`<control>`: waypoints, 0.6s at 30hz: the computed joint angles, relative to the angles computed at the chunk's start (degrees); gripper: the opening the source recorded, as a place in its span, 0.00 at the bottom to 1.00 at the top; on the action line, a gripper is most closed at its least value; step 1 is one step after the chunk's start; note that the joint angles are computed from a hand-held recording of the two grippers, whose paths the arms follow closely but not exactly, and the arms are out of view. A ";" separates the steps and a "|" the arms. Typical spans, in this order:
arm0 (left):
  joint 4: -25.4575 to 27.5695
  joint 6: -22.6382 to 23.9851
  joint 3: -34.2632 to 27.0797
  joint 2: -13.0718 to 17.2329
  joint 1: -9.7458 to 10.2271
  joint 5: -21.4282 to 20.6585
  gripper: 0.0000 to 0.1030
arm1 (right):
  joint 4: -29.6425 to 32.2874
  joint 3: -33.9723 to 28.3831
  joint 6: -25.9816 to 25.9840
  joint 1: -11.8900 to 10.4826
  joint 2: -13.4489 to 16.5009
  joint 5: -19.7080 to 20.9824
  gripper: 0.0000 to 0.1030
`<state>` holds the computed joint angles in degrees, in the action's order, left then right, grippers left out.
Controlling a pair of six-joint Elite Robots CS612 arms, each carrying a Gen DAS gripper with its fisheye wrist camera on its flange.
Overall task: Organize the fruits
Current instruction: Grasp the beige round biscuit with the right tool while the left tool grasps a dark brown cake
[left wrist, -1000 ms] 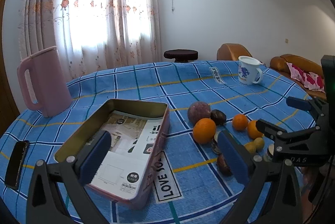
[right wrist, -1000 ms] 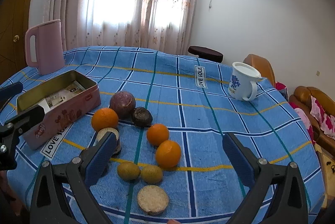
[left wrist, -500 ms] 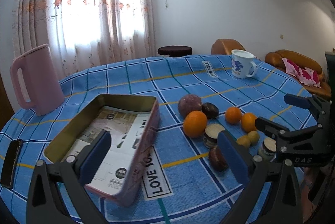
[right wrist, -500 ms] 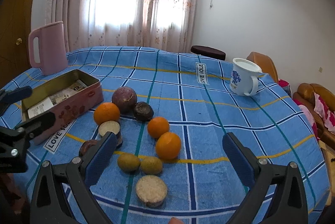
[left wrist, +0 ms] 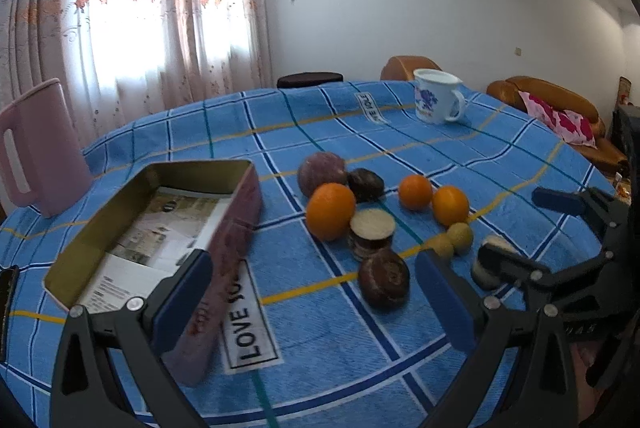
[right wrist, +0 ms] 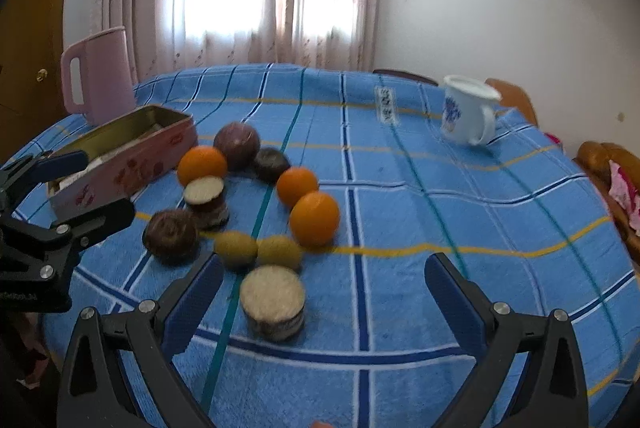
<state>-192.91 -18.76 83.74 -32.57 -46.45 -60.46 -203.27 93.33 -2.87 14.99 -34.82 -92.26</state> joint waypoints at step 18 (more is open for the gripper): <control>10.62 2.01 -3.64 0.43 0.99 -10.38 0.65 | 2.87 1.46 -0.09 -1.53 -0.20 9.30 0.34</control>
<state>-182.29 -16.75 80.10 -32.14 -45.46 -70.84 -200.40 94.79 -2.96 13.46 -35.03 -82.96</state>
